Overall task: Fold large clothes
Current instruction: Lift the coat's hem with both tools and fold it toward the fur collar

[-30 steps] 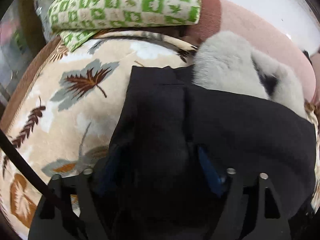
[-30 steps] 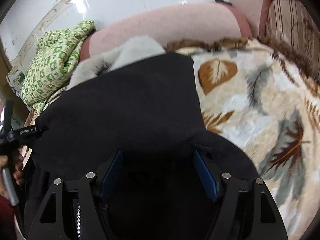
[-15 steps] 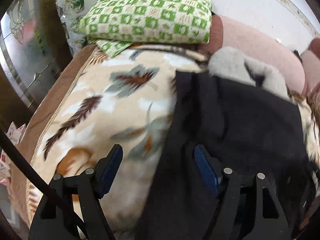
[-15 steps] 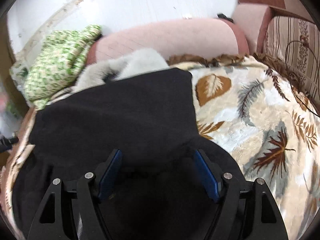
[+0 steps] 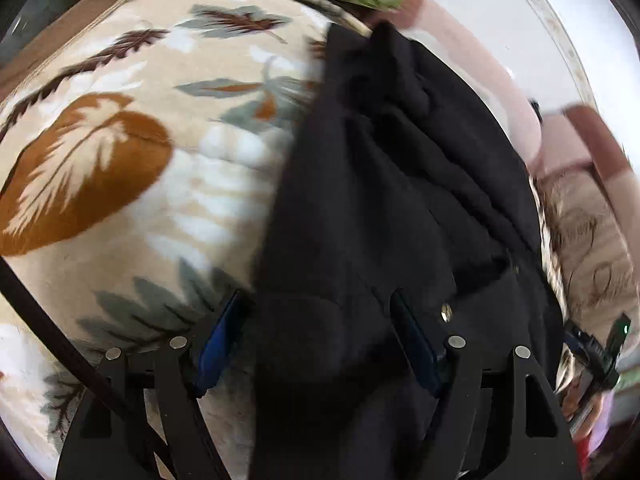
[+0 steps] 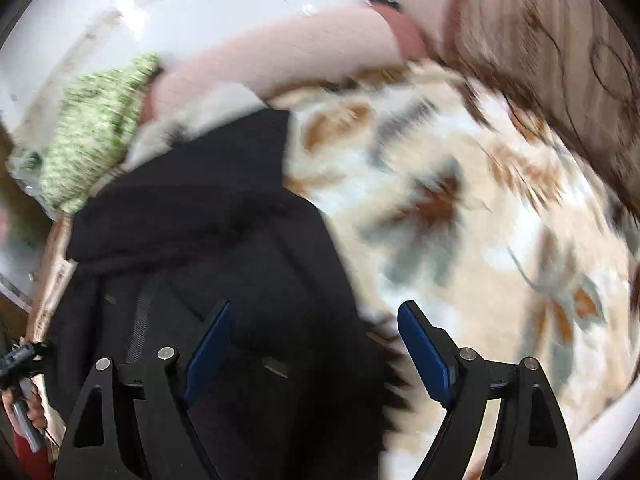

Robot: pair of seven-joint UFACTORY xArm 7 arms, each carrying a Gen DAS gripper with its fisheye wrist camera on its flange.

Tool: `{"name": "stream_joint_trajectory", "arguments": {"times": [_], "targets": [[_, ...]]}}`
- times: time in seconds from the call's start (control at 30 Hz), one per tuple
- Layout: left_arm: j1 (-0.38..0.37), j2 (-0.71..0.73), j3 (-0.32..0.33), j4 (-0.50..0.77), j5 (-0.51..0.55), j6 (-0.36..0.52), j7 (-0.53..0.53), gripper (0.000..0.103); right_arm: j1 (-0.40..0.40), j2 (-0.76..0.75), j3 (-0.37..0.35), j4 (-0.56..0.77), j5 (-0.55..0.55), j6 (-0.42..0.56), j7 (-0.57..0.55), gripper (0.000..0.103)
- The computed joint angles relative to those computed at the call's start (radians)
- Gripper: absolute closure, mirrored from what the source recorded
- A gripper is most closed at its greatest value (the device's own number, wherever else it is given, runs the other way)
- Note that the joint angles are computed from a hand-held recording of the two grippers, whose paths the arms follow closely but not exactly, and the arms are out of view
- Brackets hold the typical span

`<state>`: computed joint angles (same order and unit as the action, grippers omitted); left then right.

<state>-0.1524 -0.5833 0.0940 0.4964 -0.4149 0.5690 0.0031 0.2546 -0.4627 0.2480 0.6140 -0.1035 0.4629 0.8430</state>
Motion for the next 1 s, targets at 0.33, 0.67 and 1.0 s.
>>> {"name": "stream_joint_trajectory", "arguments": {"times": [0.33,0.67,1.0], "targets": [[-0.098,-0.038,0.035,-0.026,-0.085,0.030,0.126,0.029,0.361,0.049,-0.307,-0.110,0.589,-0.192,-0.435,0.011],[0.004,-0.105,-0.123,-0.077,0.043,-0.008,-0.099,0.078,0.113,0.062,0.073,-0.035,0.177,-0.048,-0.111,0.041],[-0.007,-0.393,-0.143,-0.127,0.162,0.102,-0.328,0.091,0.319,-0.134,-0.118,-0.112,0.346,-0.208,-0.176,0.090]]}}
